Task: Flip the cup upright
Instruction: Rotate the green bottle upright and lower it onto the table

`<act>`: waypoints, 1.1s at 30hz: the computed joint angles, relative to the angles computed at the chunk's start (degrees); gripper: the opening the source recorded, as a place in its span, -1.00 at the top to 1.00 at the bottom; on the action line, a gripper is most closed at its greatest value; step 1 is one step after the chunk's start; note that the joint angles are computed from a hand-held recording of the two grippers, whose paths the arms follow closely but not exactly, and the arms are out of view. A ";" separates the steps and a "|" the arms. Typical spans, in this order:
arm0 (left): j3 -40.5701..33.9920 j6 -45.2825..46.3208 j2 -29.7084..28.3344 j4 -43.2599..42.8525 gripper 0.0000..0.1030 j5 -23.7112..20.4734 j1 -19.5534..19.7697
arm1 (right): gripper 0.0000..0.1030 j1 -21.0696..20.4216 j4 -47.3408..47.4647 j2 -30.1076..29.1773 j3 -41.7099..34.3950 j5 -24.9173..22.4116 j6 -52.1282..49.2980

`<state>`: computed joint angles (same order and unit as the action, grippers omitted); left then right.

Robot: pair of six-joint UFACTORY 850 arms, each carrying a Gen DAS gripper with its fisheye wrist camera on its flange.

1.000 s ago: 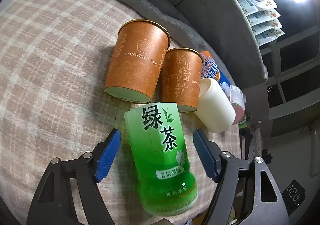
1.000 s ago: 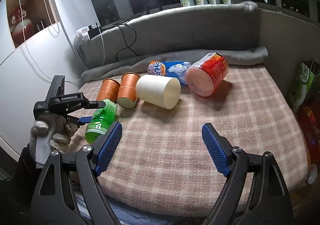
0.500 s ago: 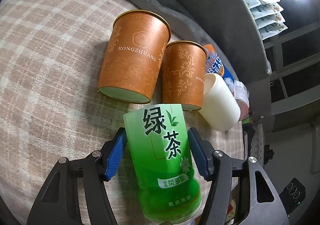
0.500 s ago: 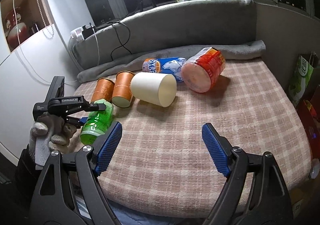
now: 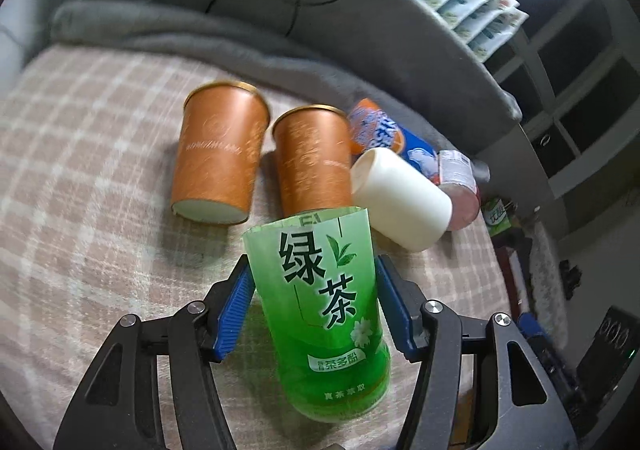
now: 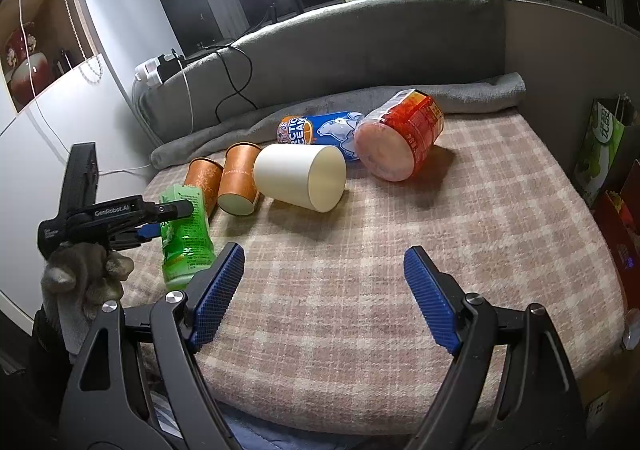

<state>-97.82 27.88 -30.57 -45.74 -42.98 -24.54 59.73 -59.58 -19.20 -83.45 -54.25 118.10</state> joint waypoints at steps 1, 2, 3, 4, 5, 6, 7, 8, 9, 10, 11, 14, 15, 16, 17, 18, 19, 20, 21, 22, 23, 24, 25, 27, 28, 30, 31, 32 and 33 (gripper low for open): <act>0.56 0.82 0.50 0.02 -0.15 1.02 -0.29 | -0.64 0.02 -0.03 0.02 0.02 -0.05 0.06; 1.11 1.40 1.02 0.23 -0.15 2.14 -0.61 | -0.64 0.04 -0.08 0.11 0.13 -0.09 0.16; 1.53 2.04 1.42 0.19 -0.15 3.01 -0.85 | -0.64 0.07 -0.10 0.17 0.18 -0.14 0.20; 1.97 2.85 1.84 0.09 -0.15 3.89 -1.10 | -0.64 0.10 -0.08 0.18 0.18 -0.27 0.22; 2.46 3.48 2.31 0.38 -0.15 5.20 -1.55 | -0.64 0.13 -0.06 0.21 0.20 -0.35 0.27; 2.94 3.97 2.77 0.85 -0.14 6.59 -2.03 | -0.64 0.12 -0.11 0.28 0.31 -0.34 0.37; 3.37 4.60 3.16 1.15 -0.14 7.79 -2.48 | -0.64 0.13 -0.13 0.34 0.42 -0.29 0.51; 3.78 5.00 3.54 1.90 -0.14 9.18 -2.98 | -0.64 0.12 -0.15 0.42 0.54 -0.24 0.65; 4.22 5.37 3.90 2.58 -0.14 10.47 -3.33 | -0.64 0.11 -0.19 0.50 0.68 -0.19 0.78; 4.80 5.88 4.32 3.03 -0.14 11.76 -3.69 | -0.64 0.10 -0.19 0.54 0.76 -0.18 0.90; 5.38 6.30 4.70 3.96 -0.14 13.39 -4.23 | -0.64 0.10 -0.22 0.58 0.85 -0.14 1.08; 6.92 6.75 5.56 7.12 -0.14 17.92 -5.93 | -0.64 0.12 -0.42 0.73 1.11 -0.14 1.41; 7.54 7.60 5.92 7.20 -0.14 19.06 -6.37 | -0.64 0.18 -0.52 0.78 1.20 -0.22 1.56; 8.20 8.60 6.26 7.09 -0.14 20.36 -6.85 | -0.64 0.25 -0.61 0.85 1.31 -0.34 1.75; 9.07 9.35 6.67 7.88 -0.14 22.27 -7.54 | -0.64 0.28 -0.69 0.94 1.42 -0.41 1.91; 9.91 10.23 7.17 8.08 -0.14 23.83 -8.00 | -0.64 0.33 -0.77 1.03 1.56 -0.48 2.06; 10.68 10.96 7.59 8.28 -0.14 25.32 -8.49 | -0.64 0.38 -0.77 1.10 1.65 -0.63 2.11; 11.45 11.19 7.90 9.28 -0.14 27.16 -9.10 | -0.64 0.42 -0.79 1.15 1.71 -0.73 2.13; 12.06 11.09 8.12 10.54 -0.14 28.76 -9.64 | -0.64 0.48 -0.81 1.19 1.75 -0.89 2.10; 12.56 10.92 8.31 11.55 -0.14 29.86 -10.07 | -0.64 0.56 -0.79 1.18 1.73 -1.17 2.02; 13.10 10.81 8.55 12.36 -0.14 31.00 -10.46 | -0.64 0.65 -0.77 1.15 1.69 -1.56 1.93; 13.49 10.76 8.77 13.00 -0.14 31.77 -10.77 | -0.64 0.70 -0.73 1.19 1.72 -1.78 1.85; 13.59 11.05 8.88 12.90 -0.14 31.83 -10.90 | -0.64 0.72 -0.67 1.21 1.74 -1.91 1.80; 13.77 11.75 9.09 12.25 -0.14 31.76 -10.99 | -0.64 0.70 -0.60 1.29 1.86 -1.95 1.86; 13.92 11.75 9.21 12.22 -0.14 31.82 -11.08 | -0.64 0.71 -0.43 1.26 1.83 -2.13 1.73; 14.32 12.49 9.51 11.51 -0.14 31.90 -11.15 | -0.64 0.74 -0.04 1.01 1.54 -2.78 1.21; 14.53 13.08 9.68 10.91 -0.14 31.88 -11.16 | -0.64 0.78 0.20 0.80 1.30 -3.25 0.72; 14.82 14.56 9.91 9.44 -0.13 31.77 -11.03 | -0.64 0.82 0.41 0.66 1.14 -3.51 0.33; 15.12 15.36 10.12 8.63 -0.13 31.72 -11.07 | -0.64 0.84 0.61 0.45 0.86 -3.76 -0.11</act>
